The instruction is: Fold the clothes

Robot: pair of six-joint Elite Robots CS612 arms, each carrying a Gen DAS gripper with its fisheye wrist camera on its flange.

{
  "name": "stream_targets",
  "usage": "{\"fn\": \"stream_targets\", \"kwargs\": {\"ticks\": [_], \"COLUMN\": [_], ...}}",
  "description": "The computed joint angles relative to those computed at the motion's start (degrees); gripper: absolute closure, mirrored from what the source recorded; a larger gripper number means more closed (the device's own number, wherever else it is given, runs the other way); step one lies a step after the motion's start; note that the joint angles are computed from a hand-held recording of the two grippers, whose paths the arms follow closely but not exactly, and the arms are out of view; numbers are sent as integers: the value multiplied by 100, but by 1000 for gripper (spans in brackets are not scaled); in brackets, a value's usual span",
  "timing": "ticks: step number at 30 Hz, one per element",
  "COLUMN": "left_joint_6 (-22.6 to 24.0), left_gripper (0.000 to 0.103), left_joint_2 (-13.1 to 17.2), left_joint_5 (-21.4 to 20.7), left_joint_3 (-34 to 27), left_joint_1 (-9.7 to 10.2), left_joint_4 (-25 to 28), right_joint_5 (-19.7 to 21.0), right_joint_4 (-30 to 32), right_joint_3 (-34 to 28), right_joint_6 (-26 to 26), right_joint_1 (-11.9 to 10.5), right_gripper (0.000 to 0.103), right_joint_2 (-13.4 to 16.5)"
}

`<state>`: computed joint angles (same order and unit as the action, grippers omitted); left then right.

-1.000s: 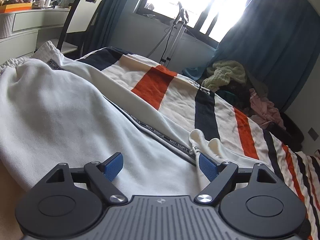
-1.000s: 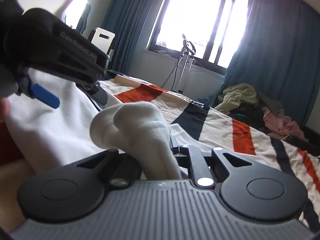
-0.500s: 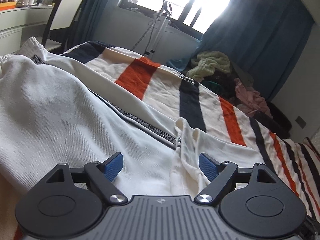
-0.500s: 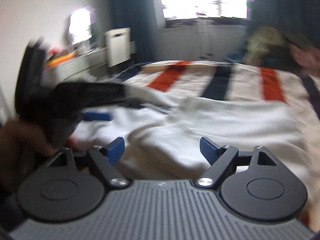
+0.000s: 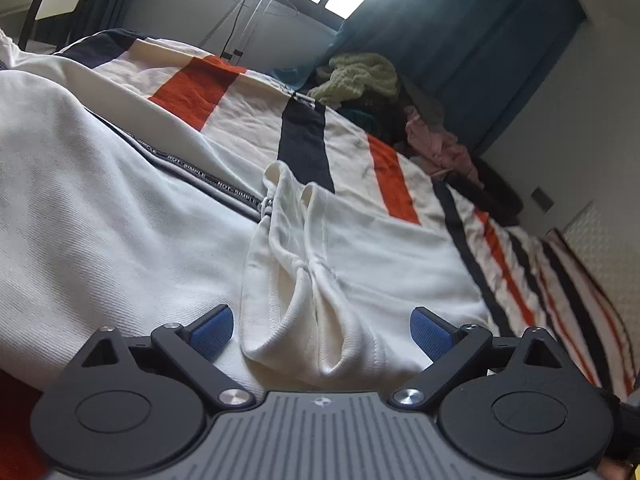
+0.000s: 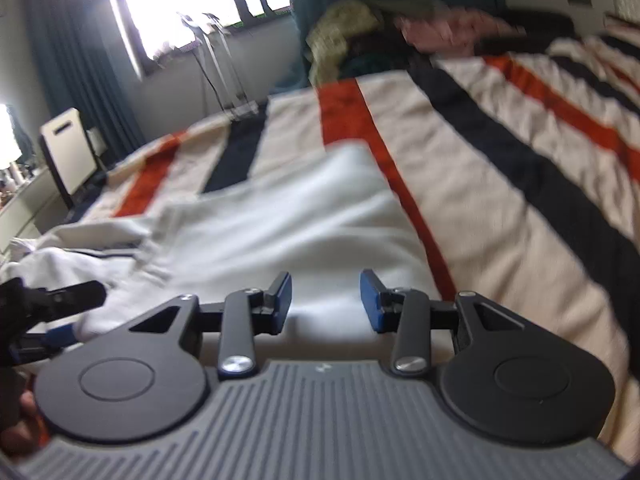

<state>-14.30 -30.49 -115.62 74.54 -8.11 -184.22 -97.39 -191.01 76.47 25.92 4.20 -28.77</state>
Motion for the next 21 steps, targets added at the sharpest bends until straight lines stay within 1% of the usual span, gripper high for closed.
{"fn": "stream_targets", "kwargs": {"ticks": [4,7,9,10,11,12,13,14,15,16,19,21], "left_joint_6": [520,644,632,637,666,690,704,712,679,578,-123,-254], "left_gripper": [9,20,35,40,50,57,60,68,74,76,96,96], "left_joint_2": [-47,-50,-52,-50,-49,-51,-54,-59,-64,-72,-95,-136], "left_joint_5": [198,391,529,573,578,563,555,539,481,409,125,284], "left_joint_3": [58,81,108,125,143,160,177,190,199,211,230,277], "left_joint_1": [-64,-97,-108,-112,-113,-113,-111,-107,-90,-69,21,23], "left_joint_4": [248,217,136,79,23,-20,-71,-126,-197,-281,-419,-308], "right_joint_5": [-50,-190,-322,-368,-405,-431,-454,-468,-474,-479,-540,-544], "right_joint_4": [94,138,180,186,186,188,190,191,188,180,159,123], "right_joint_3": [-21,-42,-73,-84,-94,-103,-113,-121,-128,-129,-138,-140], "right_joint_6": [32,-150,-347,-419,-480,-522,-555,-574,-582,-576,-562,-589], "right_joint_1": [19,67,110,124,135,141,146,148,148,147,159,162], "right_gripper": [62,62,62,62,62,62,62,62,62,62,62,62], "right_joint_2": [30,43,55,61,67,73,80,85,90,93,97,104]}}
